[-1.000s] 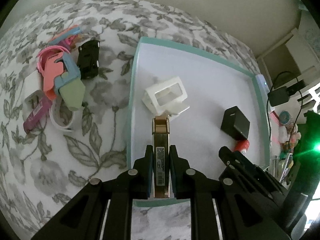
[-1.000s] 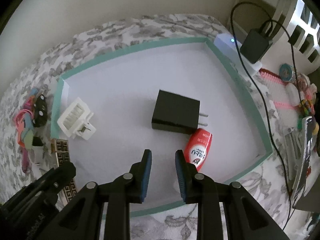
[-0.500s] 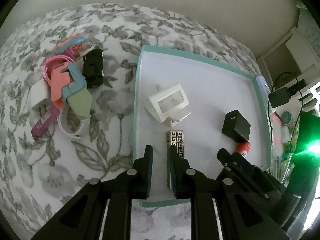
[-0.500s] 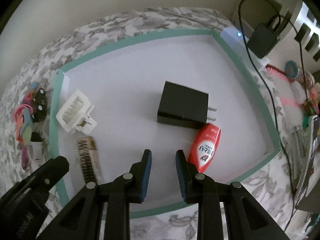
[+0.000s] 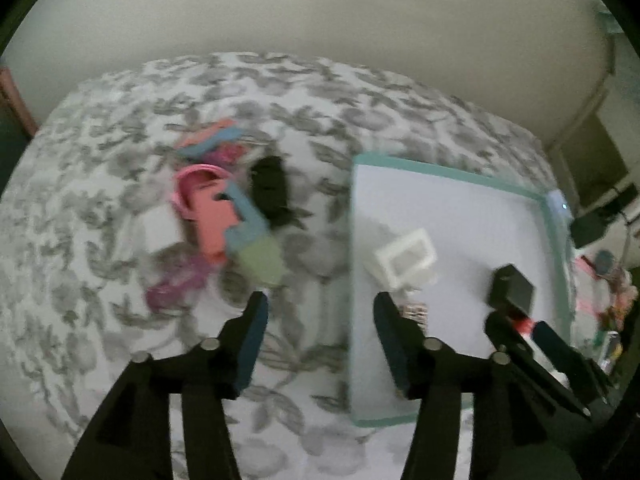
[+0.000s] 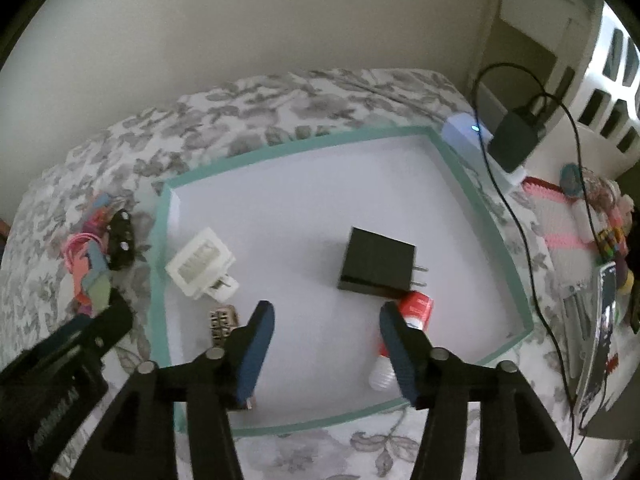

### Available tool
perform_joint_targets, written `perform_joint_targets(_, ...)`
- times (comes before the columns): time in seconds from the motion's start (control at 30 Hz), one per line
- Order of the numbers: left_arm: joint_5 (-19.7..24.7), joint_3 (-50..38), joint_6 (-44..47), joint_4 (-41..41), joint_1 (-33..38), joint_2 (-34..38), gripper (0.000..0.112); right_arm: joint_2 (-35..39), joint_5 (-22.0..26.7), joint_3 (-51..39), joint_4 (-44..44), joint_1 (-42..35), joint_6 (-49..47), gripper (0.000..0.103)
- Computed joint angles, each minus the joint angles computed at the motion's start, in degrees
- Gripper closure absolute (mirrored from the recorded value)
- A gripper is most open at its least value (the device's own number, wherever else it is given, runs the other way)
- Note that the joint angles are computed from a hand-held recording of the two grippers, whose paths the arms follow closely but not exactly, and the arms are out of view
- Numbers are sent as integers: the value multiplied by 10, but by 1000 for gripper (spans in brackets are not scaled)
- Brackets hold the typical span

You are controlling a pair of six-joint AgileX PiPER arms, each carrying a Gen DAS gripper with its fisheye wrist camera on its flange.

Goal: Organize rigid objects
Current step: 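Carry both items into the tray and open both grippers, then move both tools back toward the remaining item pile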

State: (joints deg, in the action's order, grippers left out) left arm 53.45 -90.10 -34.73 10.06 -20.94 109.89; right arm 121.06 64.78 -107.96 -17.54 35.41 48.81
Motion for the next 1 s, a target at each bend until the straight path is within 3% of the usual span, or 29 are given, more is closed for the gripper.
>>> perform_joint_targets(0.13, 12, 5, -31, 38, 9, 6, 33, 27, 9, -33, -1, 9, -14, 30)
perform_joint_targets(0.27, 16, 15, -51, 58, 16, 5, 32, 24, -2, -21, -4, 15, -13, 19)
perform_joint_targets(0.33, 16, 18, -57, 65, 17, 4, 24, 24, -6, -19, -7, 16, -11, 6)
perform_joint_targets(0.4, 16, 19, -62, 71, 17, 4, 20, 23, -10, -15, -9, 17, -9, 2)
perform_joint_targets(1.0, -12, 43, -55, 71, 43, -12, 18, 18, -47, 9, -23, 20, 23, 0)
